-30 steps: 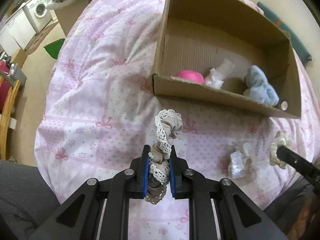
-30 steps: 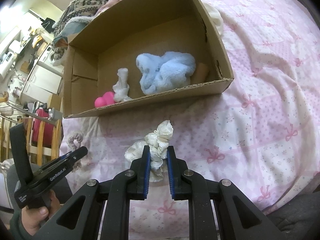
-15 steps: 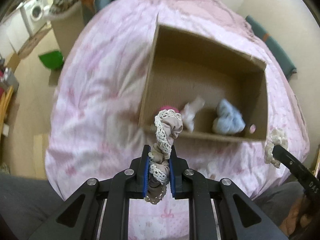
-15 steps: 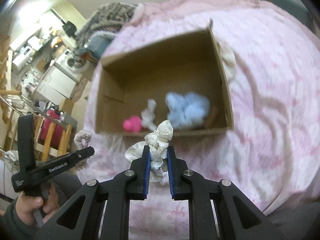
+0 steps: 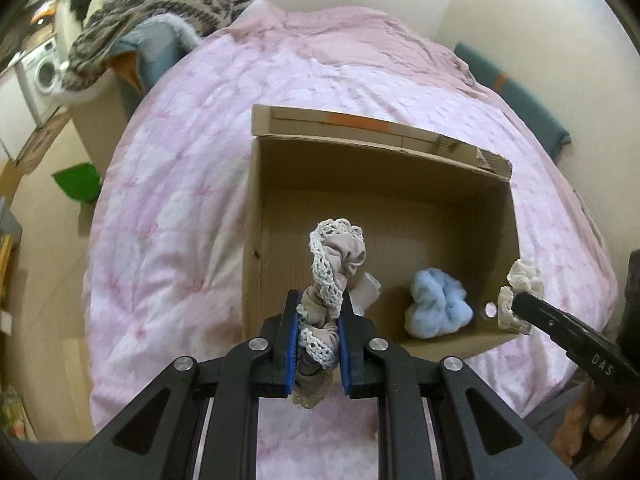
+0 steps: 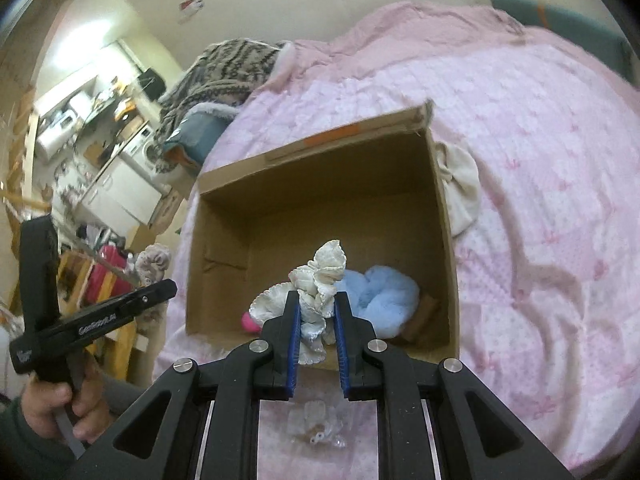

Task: Organize soft objects
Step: 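Carry both scrunchies over the box with the left and right grippers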

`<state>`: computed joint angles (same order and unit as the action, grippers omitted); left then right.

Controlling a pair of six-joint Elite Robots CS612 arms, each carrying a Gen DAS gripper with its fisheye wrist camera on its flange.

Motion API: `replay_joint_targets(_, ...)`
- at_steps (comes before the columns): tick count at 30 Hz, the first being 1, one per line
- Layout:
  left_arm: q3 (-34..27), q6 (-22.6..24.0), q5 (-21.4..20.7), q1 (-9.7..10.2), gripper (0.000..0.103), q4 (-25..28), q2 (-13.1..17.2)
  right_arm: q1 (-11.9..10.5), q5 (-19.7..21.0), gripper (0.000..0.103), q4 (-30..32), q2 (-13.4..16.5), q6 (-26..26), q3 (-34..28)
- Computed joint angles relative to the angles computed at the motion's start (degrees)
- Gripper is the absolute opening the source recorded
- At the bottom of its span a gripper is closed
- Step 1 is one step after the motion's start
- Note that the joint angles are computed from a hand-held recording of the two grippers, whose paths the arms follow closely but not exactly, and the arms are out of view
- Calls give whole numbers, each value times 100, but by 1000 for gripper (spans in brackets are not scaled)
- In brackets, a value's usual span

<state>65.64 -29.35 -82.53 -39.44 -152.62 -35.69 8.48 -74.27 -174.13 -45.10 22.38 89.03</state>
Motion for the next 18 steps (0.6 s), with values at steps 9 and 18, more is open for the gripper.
replay_joint_targets(9,-271,-114,-130,24,15,148,316,71,-215,17,394,128,-183,-174)
replay_joint_targets(18,-286,-41,23,-9,15,172,349,108,-193,18,677,248,-265,-374)
